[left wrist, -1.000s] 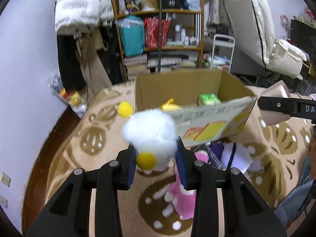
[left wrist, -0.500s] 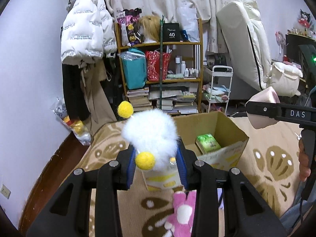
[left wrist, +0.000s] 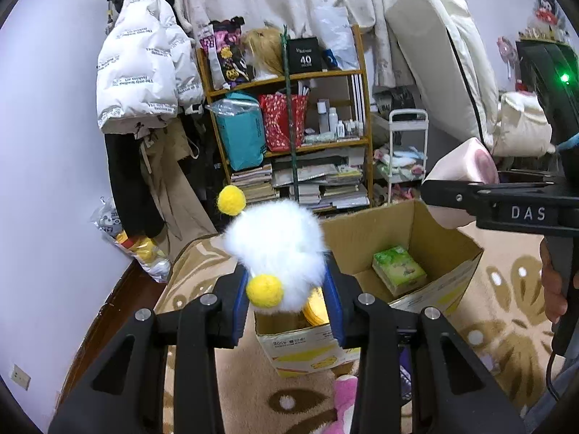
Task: Organize soft objects
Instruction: 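Lift the white chick with the left tool while the right tool carries the cushion over the box, then open both tools to drop the white chick and cushion into the box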
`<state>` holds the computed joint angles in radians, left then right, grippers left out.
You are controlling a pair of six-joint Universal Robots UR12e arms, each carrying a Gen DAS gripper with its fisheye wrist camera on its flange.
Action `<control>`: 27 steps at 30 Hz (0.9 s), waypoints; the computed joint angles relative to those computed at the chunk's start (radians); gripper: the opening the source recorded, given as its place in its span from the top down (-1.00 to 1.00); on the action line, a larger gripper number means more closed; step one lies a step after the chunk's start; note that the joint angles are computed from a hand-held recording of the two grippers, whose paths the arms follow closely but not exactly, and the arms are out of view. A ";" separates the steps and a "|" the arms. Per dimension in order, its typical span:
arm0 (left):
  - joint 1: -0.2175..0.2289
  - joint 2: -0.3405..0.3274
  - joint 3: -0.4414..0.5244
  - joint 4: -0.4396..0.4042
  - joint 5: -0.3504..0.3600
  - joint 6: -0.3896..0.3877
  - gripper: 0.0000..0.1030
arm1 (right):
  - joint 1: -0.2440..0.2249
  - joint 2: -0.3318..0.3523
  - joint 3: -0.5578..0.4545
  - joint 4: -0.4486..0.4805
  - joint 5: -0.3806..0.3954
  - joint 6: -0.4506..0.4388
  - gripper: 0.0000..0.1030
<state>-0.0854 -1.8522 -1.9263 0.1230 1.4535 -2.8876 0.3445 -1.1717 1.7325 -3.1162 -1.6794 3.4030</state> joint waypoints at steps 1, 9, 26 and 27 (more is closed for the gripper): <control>-0.001 -0.003 0.005 -0.016 0.002 -0.002 0.29 | -0.002 0.004 -0.002 0.009 0.005 0.000 -0.39; -0.017 -0.012 0.040 -0.156 0.030 0.018 0.28 | -0.018 0.035 -0.018 0.053 0.060 0.037 -0.44; -0.028 0.011 0.029 -0.259 0.124 -0.014 -0.34 | -0.006 0.028 -0.020 0.087 0.032 0.063 -0.95; -0.028 0.018 0.024 -0.260 0.123 -0.013 -0.38 | -0.006 0.025 -0.020 0.089 0.033 0.064 -0.95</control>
<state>-0.1136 -1.8342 -1.9021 -0.1373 1.5768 -2.9007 0.3385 -1.1468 1.7127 -3.0276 -1.6466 3.4666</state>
